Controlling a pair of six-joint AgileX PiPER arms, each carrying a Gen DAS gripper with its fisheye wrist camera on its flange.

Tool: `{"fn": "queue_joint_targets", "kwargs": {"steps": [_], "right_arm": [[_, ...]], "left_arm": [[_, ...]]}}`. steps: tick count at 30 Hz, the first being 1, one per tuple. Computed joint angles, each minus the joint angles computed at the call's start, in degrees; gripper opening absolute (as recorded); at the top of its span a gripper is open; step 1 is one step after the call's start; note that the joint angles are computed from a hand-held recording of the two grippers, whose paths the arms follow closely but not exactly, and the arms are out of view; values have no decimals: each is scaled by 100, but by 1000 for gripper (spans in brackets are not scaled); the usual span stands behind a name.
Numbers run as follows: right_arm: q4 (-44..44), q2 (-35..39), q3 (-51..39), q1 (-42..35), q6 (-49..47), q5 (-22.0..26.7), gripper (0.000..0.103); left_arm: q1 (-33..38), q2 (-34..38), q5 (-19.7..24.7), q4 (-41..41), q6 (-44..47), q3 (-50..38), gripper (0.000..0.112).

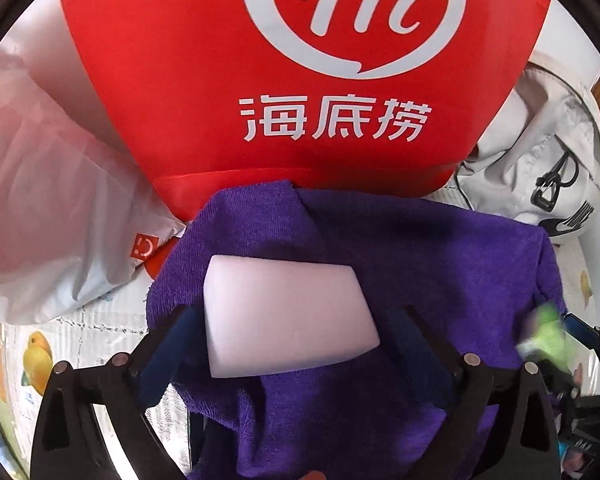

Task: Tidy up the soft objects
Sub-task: 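Carry both items to the purple towel while the right tool releases the green pack onto it, then lower the white sponge onto the purple towel and open the left tool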

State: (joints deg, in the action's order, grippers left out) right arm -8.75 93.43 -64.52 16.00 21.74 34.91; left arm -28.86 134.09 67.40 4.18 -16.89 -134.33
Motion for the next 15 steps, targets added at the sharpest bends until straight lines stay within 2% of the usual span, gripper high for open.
{"fn": "queue_joint_targets", "kwargs": {"steps": [2, 5, 8, 10, 15], "right_arm": [[-105, -45, 58, 28, 121, -74, 89], [-30, -114, 77, 31, 117, -75, 89], [-116, -241, 96, 29, 217, -79, 89], [-199, -468, 209, 91, 347, -61, 88], [-265, -1075, 495, 322, 561, 171, 88]], "left_arm": [[49, -92, -43, -73, -27, 175, 101], [110, -369, -177, -39, -35, 593, 100], [96, -828, -493, 93, -109, 1226, 100], [72, -1049, -568, 176, -170, 1470, 99], [27, -2025, -896, 96, -254, 2704, 99]]}}
